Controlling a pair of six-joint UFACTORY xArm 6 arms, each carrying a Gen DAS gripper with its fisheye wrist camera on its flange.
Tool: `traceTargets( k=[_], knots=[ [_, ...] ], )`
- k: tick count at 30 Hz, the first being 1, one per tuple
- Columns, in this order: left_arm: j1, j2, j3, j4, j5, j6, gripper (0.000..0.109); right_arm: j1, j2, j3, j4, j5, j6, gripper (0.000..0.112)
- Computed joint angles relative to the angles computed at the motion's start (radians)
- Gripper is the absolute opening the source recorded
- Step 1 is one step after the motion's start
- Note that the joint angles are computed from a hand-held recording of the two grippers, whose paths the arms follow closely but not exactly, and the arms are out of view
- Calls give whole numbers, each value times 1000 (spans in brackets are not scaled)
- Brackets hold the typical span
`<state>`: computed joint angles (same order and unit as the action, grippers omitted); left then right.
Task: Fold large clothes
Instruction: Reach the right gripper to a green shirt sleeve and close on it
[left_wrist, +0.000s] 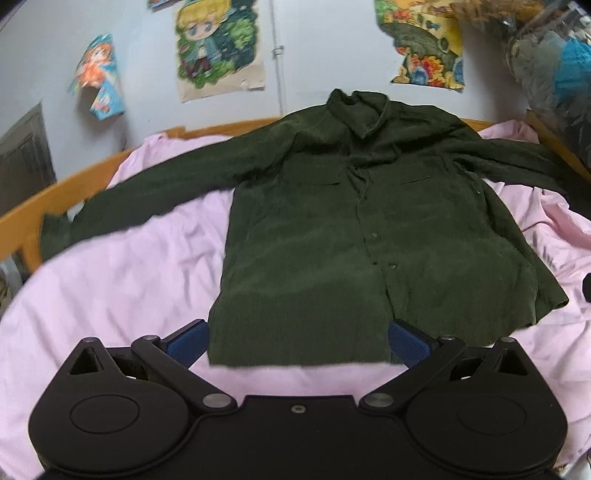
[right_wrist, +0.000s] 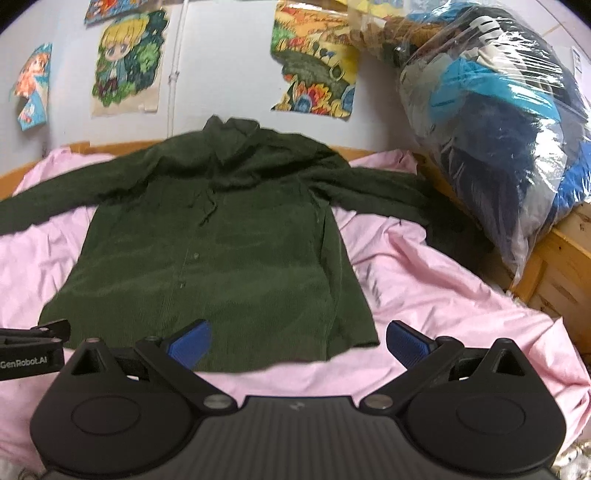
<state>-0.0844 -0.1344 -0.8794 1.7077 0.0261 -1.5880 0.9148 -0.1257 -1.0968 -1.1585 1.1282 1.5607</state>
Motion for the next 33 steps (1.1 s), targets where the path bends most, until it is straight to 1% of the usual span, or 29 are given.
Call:
traceTargets(
  k=[5,10,12,13,16,18,20,21,22,23,25,27,29,31,33],
  knots=[
    [-36,56,-43,-466,-24,523,102,-71,-41,30,-31,-66,-13,103],
    [-116,152,-162,-983,51,1047,103,-168,-28,14,-26,-125,-74,103],
    [-148,213,-246,-1192,100,1250,103,-215,-8,-8,-13,-155,-111,103],
    [-161,254,-298,-1264,122,1328,103,-235,5,-18,-11,-169,-126,103],
    [-186,393,-457,-1391,153,1483,103,-299,65,-68,-18,-202,-159,103],
    [-200,489,-562,-1494,173,1602,103,-353,108,-93,-43,-253,-142,103],
    [-207,593,-677,-1601,189,1726,102,-413,128,-80,-158,-337,-21,103],
    [-208,648,-735,-1622,180,1752,103,-442,139,-72,-239,-370,66,103],
    [-208,698,-790,-1629,174,1762,103,-467,161,-75,-314,-374,154,103],
    [-209,749,-854,-1641,181,1774,103,-487,185,-86,-350,-367,205,103],
    [-209,858,-999,-1665,213,1791,103,-536,244,-131,-345,-366,247,103],
    [-213,959,-1134,-1707,231,1821,103,-584,279,-161,-350,-389,300,103],
    [-222,1061,-1278,-1753,257,1863,103,-626,311,-196,-402,-396,380,103],
    [-233,1147,-1401,-1802,279,1910,103,-646,338,-229,-425,-358,418,102],
    [-246,1221,-1509,-1845,293,1946,103,-644,367,-261,-434,-249,429,98]
  ],
)
